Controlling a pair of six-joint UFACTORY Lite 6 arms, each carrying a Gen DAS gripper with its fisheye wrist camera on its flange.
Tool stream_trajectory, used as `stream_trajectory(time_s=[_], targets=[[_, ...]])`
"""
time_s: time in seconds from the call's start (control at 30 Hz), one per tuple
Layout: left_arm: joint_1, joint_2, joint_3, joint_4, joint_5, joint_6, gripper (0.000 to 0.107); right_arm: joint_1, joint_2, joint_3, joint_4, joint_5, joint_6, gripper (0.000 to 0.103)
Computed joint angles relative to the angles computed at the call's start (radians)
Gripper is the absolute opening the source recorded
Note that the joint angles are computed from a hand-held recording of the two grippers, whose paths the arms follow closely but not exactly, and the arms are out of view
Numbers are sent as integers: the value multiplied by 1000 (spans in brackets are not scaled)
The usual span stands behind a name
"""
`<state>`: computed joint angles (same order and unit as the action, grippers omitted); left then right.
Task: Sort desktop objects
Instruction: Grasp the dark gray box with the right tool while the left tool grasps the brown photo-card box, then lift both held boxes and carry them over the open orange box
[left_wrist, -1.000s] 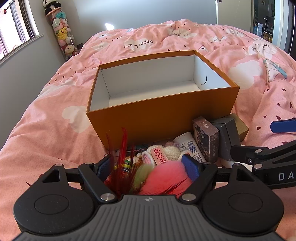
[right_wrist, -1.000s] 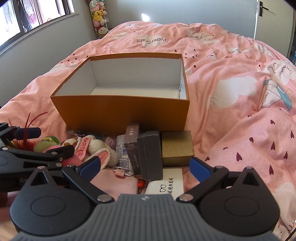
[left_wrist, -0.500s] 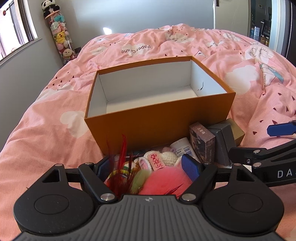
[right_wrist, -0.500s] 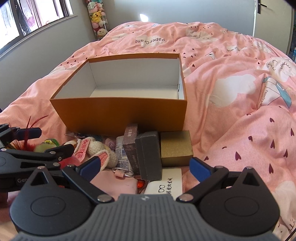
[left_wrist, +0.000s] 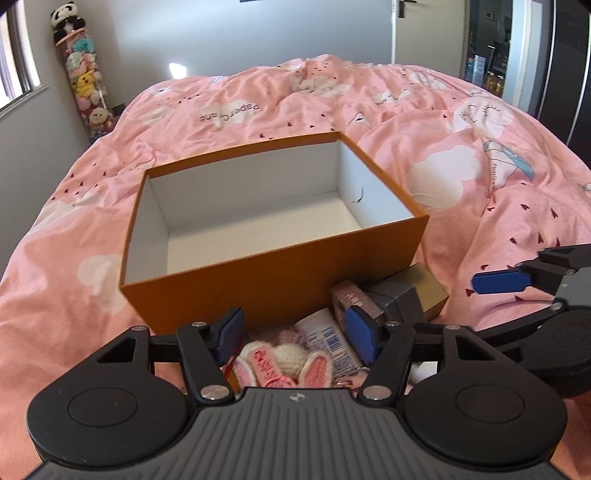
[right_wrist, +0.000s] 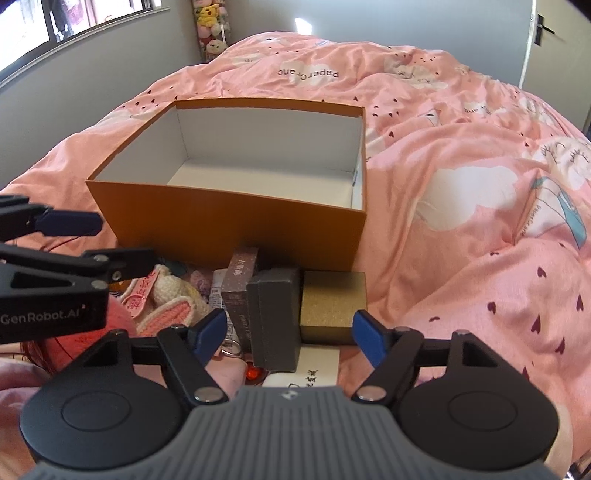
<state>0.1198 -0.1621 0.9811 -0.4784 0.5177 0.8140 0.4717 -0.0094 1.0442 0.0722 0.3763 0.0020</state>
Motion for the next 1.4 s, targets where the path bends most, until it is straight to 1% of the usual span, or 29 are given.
stream_trajectory(time_s=[0.03, 0.07, 0.1, 0.17, 0.2, 0.23, 0.37, 0.5, 0.57, 0.63, 0.7, 0.9, 1.03, 1.17, 1.23, 1.4], targets=[[-3, 12, 9, -15, 4, 12, 67, -2, 7, 2, 12, -6, -18, 67], [-6, 26, 19, -30, 9, 23, 65, -5, 14, 5, 33, -10, -48, 64], [-7, 37, 25, -46, 11, 34, 64, -8, 23, 9, 49, -10, -78, 61], [-3, 46, 22, -109, 0, 85, 62, -16, 38, 11, 98, -19, -142, 58], [1, 54, 22, -139, 1, 111, 61, -25, 47, 13, 148, -22, -195, 55], [3, 66, 28, -156, 9, 123, 57, -32, 59, 18, 195, -20, -241, 54], [11, 128, 63, -197, 58, 137, 52, -52, 103, 34, 348, -22, -377, 52], [5, 192, 96, -207, 90, 128, 50, -58, 144, 47, 387, -31, -408, 45], [2, 220, 112, -213, 112, 127, 50, -80, 156, 42, 510, -18, -520, 42], [-4, 235, 118, -213, 117, 120, 50, -107, 163, 39, 631, 8, -629, 35], [-2, 240, 120, -226, 123, 124, 50, -116, 151, 30, 650, 11, -642, 35], [-3, 247, 121, -249, 123, 140, 50, -119, 98, -15, 552, -36, -527, 34], [-13, 269, 134, -254, 142, 142, 49, -155, 97, -22, 610, -27, -561, 35], [-18, 332, 184, -238, 151, 71, 51, -174, 98, -29, 672, -9, -619, 35], [-12, 379, 223, -247, 186, 47, 51, -173, 102, -28, 678, -7, -626, 36], [-49, 433, 257, -196, 163, -38, 51, -152, 94, -36, 593, -32, -557, 39]])
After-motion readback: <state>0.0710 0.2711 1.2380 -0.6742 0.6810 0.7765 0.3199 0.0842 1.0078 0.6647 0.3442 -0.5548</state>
